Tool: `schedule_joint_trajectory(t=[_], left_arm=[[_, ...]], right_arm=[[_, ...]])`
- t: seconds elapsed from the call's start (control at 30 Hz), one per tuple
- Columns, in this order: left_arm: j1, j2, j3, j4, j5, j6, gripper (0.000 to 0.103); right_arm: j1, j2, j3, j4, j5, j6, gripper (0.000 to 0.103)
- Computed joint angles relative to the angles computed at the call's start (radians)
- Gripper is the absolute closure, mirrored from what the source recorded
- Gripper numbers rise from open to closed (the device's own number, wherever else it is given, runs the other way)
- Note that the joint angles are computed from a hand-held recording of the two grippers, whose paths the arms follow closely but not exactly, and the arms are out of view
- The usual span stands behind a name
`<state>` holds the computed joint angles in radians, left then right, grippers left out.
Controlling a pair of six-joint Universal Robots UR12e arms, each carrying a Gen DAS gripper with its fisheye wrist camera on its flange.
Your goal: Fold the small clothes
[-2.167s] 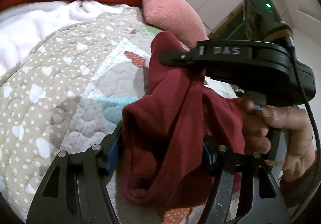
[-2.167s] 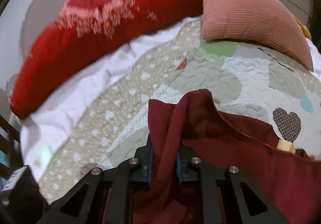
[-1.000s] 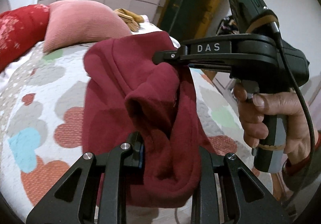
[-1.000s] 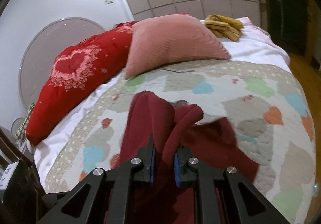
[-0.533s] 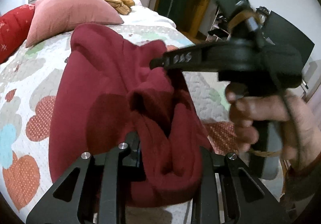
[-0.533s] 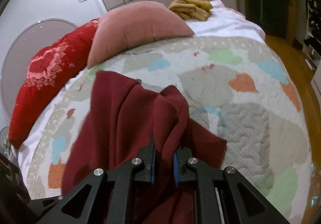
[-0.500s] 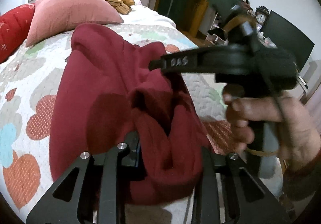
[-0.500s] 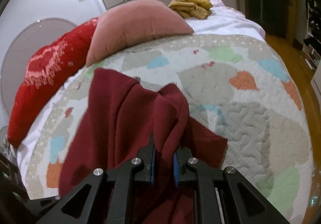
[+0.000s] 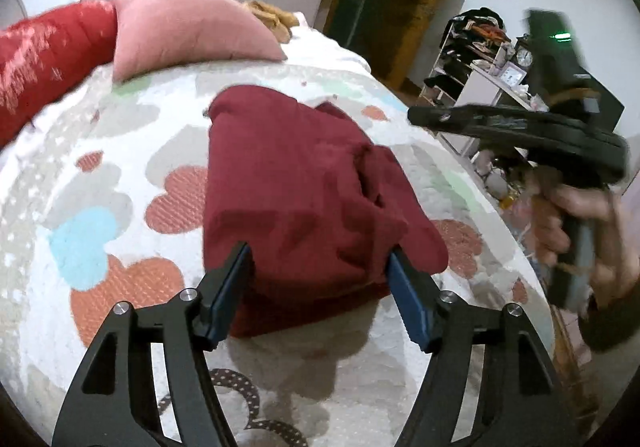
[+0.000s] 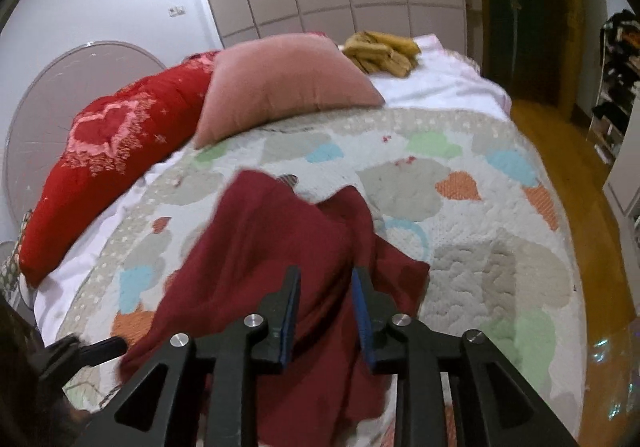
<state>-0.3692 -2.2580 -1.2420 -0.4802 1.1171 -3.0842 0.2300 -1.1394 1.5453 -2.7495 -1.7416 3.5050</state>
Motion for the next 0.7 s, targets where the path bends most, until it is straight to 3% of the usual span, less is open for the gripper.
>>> schedule_joint_trajectory(t=[0.1,0.27,0.33,0.4,0.47,0.53,0.7], left_arm=[[-0.011,-0.001,0.001,-0.025,0.001,0.023,0.035],[-0.012,0.016,-0.027,-0.001,-0.027,0.069,0.035],[-0.011,0.024,-0.034,-0.017,-0.027,0.088,0.035],[-0.007,0.031,-0.044,-0.017,-0.03,0.088,0.035],[0.0,0.041,-0.059,-0.018,-0.044,0.088,0.035],[0.007,0.055,-0.081,-0.014,-0.044,0.098,0.035],[0.013,0.062,-0.101,0.016,0.011,0.1,0.035]], right_arm=[[0.011,-0.01,0.009,-0.006,0.035,0.016,0.051],[-0.005,-0.006,0.019,0.053,0.187,0.128,0.05],[-0.022,-0.003,0.038,0.025,0.261,0.204,0.043],[-0.039,0.009,0.064,-0.061,0.326,0.312,0.04],[-0.046,0.024,0.07,-0.113,0.36,0.359,0.036],[-0.044,0.037,0.055,-0.089,0.363,0.373,0.033],[-0.044,0.061,0.053,-0.153,0.383,0.441,0.031]])
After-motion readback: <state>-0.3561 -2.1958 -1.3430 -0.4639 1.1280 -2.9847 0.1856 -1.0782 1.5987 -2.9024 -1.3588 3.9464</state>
